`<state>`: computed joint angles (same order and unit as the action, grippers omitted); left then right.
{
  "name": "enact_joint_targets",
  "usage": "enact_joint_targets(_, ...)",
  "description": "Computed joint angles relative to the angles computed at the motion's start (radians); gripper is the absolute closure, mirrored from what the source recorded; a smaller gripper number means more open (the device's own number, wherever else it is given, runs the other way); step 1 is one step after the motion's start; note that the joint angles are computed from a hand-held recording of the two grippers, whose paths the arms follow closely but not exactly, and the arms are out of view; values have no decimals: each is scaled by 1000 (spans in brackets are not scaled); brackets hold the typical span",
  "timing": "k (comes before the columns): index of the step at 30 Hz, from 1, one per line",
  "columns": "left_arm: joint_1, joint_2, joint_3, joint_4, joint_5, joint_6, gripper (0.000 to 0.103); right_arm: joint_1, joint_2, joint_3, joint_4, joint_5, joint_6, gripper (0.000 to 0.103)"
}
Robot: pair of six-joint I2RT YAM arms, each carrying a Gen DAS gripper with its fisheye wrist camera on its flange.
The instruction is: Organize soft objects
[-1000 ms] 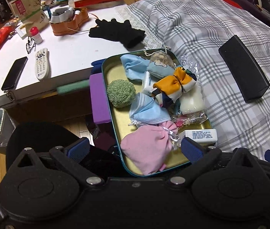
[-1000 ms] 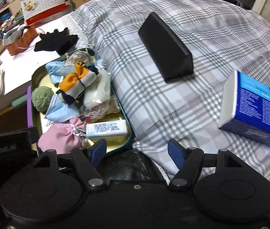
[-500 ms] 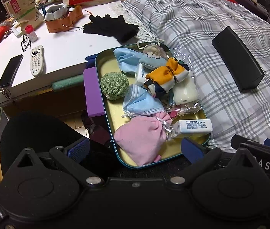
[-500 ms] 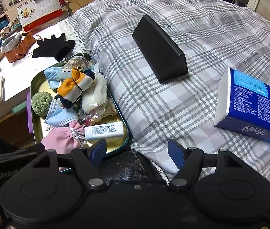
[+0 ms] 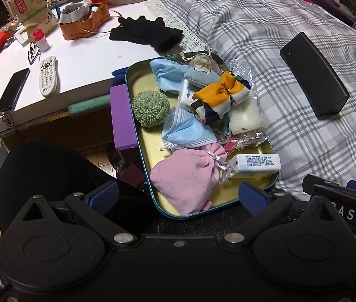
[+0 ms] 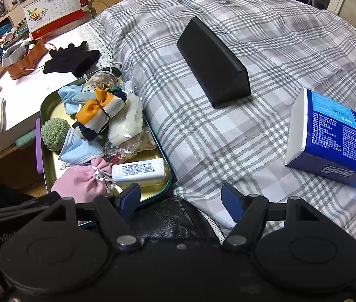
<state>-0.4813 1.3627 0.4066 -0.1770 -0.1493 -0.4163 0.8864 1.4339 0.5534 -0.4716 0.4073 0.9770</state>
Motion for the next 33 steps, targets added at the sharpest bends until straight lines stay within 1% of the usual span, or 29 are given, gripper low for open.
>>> enact_joint_targets(33,3,12,-5,13,6,5,4,2,3,-4,1,-1,4,34)
